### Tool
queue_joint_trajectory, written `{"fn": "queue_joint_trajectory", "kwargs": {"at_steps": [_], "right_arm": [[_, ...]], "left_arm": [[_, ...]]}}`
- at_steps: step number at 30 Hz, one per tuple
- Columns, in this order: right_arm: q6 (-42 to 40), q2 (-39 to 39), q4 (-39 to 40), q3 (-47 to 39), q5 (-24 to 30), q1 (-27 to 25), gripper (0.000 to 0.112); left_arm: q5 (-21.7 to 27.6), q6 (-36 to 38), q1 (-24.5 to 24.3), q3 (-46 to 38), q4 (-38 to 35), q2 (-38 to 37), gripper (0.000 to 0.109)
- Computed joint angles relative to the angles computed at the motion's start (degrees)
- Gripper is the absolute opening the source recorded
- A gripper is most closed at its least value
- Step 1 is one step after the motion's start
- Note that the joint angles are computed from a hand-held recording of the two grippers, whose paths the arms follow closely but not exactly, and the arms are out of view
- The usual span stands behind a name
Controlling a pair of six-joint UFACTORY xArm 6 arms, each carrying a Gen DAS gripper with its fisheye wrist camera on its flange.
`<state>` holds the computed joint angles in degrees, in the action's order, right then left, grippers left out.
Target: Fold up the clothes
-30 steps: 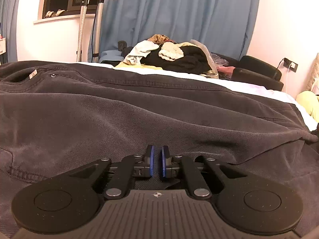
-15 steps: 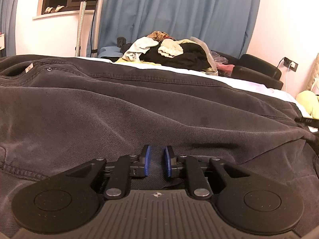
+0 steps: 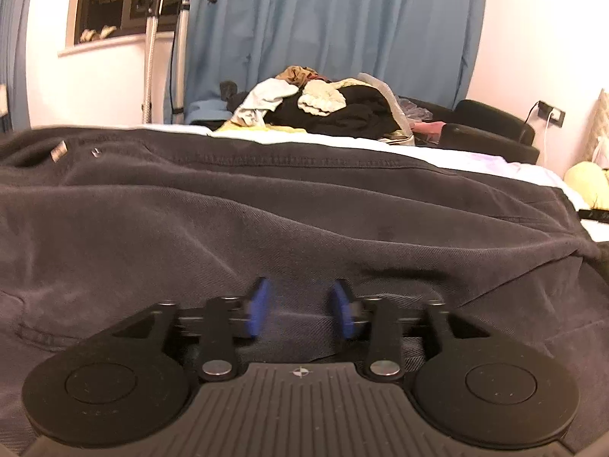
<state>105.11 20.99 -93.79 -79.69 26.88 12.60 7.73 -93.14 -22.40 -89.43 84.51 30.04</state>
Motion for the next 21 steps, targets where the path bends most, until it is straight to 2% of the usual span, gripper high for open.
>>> {"fn": "queue_joint_trajectory", "kwargs": {"at_steps": [2,6,9,11,13,15,17,20,21], "right_arm": [[-0.26,-2.57,-0.91,1.97,-1.07,0.79,0.062],[-2.06,-7.46,-1.76,6.17,-3.88,2.58,0.062],[-4.76,-10.82,-2.51,8.79,-6.23,3.75,0.062],[-4.76,-13.24,-3.14,10.39,-7.36,4.26,0.062],[-3.75,-15.7,-3.97,12.12,-7.53,4.79,0.064],[-2.25,-18.19,-5.07,14.01,-7.51,5.16,0.072],[0.76,-21.06,-7.4,16.28,-7.38,5.27,0.081],[14.77,-28.32,-16.38,22.5,-4.95,4.68,0.088],[18.5,-30.69,-17.22,24.69,-4.72,3.97,0.088]], "left_arm": [[1.38,-3.95,-0.67,0.75,5.93,-1.51,0.066],[1.56,-5.36,-1.28,3.04,8.14,-4.47,0.071],[1.06,-9.43,-1.63,4.69,13.08,-7.15,0.076],[1.22,-9.65,-1.93,6.25,15.34,-9.47,0.077],[1.75,-11.41,-2.11,8.54,17.37,-12.38,0.078],[1.05,-14.05,-1.56,11.56,19.46,-16.19,0.079],[1.7,-12.51,-1.05,15.68,18.26,-20.92,0.08],[7.31,-10.6,-0.34,23.26,16.06,-30.1,0.083],[7.5,-10.75,0.6,25.52,15.0,-32.92,0.086]]}}
